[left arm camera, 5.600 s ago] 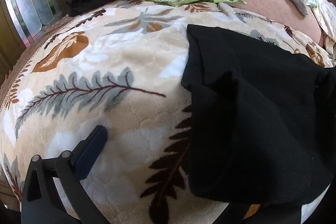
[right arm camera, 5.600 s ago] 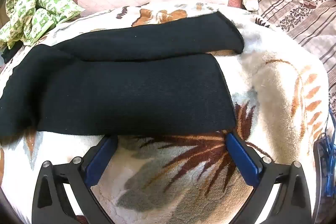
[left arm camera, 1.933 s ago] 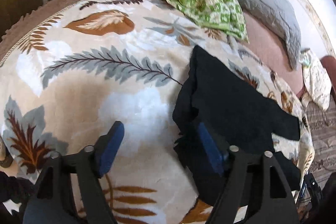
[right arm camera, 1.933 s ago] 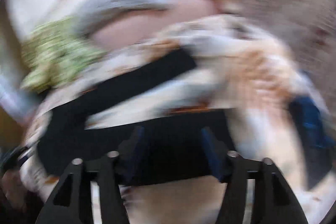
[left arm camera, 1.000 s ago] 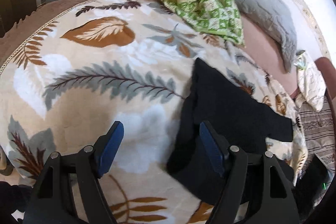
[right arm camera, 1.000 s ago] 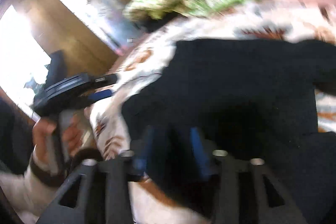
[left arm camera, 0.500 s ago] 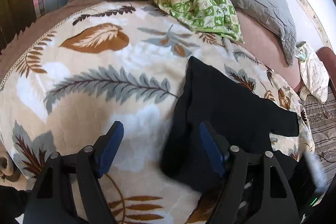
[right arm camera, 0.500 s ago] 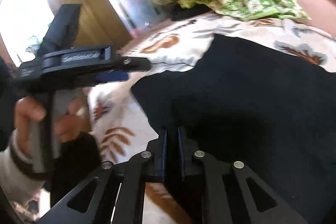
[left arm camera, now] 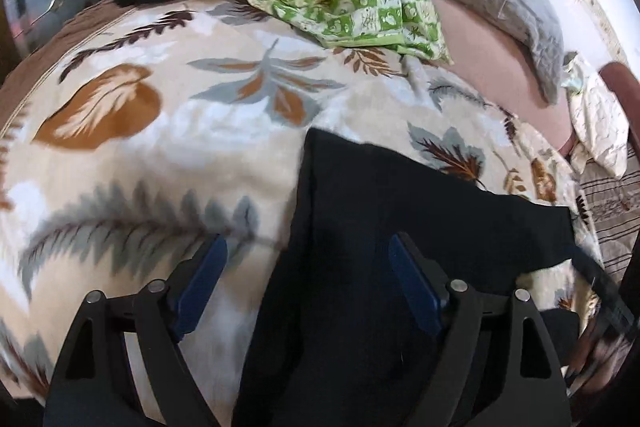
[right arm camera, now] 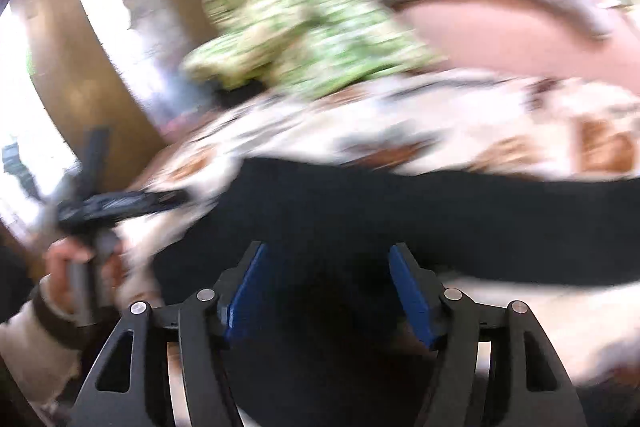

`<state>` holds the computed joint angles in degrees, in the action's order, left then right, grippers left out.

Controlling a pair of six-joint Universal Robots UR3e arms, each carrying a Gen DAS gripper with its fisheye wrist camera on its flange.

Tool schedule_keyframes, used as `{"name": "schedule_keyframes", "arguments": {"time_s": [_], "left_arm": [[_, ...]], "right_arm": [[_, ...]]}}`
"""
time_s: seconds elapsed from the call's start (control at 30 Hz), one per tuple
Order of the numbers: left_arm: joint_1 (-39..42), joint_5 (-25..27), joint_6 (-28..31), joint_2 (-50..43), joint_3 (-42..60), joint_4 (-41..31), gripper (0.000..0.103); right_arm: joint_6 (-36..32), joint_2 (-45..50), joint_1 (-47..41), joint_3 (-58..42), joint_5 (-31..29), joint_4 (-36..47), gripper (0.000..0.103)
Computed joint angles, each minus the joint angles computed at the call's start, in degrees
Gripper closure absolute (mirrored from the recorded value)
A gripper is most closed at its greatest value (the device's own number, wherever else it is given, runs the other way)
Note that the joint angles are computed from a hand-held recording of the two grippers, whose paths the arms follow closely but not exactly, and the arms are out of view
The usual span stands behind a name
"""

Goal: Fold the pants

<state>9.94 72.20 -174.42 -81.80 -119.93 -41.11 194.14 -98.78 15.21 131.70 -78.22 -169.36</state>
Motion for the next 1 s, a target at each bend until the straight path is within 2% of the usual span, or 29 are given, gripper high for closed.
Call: {"name": "schedule_keyframes", "arguments": {"time_s": [0.1, 0.2, 0.37, 0.43, 0.53, 0.57, 0.63, 0.67, 0.7, 0.73, 0.8, 0.9, 1.0], "left_arm": [[-1.9, 0.0, 2.1, -8.2, 6.9, -0.2, 0.019], [-3.3, 0.2, 4.7, -15.8, 14.1, -1.2, 0.019], [-3.6, -1.8, 7.9, -24.5, 22.7, -3.8, 0.019], [-4.3, -2.1, 9.2, -26.9, 25.0, -4.2, 0.019], [-5.2, -2.7, 10.8, -30.2, 28.3, -5.1, 0.019], [-5.6, -2.7, 10.7, -31.1, 28.7, -4.4, 0.02], [-6.9, -1.3, 10.2, -31.7, 28.3, -1.4, 0.041], [-7.8, 0.2, 10.1, -31.7, 28.5, -0.7, 0.061], [-7.6, -0.3, 10.0, -31.4, 28.5, -1.1, 0.074], [-6.7, -2.3, 9.9, -30.7, 28.3, -2.4, 0.082], [-5.0, -4.8, 9.7, -27.8, 25.8, -2.4, 0.09], [-0.7, -12.2, 11.1, -18.2, 17.7, -3.4, 0.094], [3.6, -16.8, 15.8, -6.6, 9.6, -7.8, 0.094]], "right_arm": [[-8.1, -1.6, -9.0, -2.8, -0.7, 8.2, 0.033], [-16.8, 3.3, -16.5, -8.2, 5.3, 13.6, 0.029], [-29.9, 15.9, -16.9, -19.3, 6.9, 19.8, 0.026], [-35.5, 20.9, -15.1, -24.7, 5.1, 24.8, 0.026], [-39.1, 25.4, -12.6, -27.3, 0.5, 24.6, 0.027], [-39.1, 26.9, -12.6, -28.1, 0.6, 24.6, 0.029], [-38.0, 27.3, -13.3, -27.0, 2.6, 23.9, 0.055], [-38.0, 26.7, -13.1, -25.9, 2.9, 22.5, 0.069], [-38.7, 25.3, -12.9, -24.6, 3.7, 22.0, 0.1], [-37.9, 23.7, -12.2, -23.3, 2.8, 21.2, 0.099], [-36.3, 20.4, -10.7, -20.6, 0.8, 19.0, 0.099], [-34.4, 12.3, -8.9, -14.8, -1.9, 15.9, 0.099], [-32.2, 1.3, -6.2, -8.6, -4.9, 15.4, 0.099]]}}
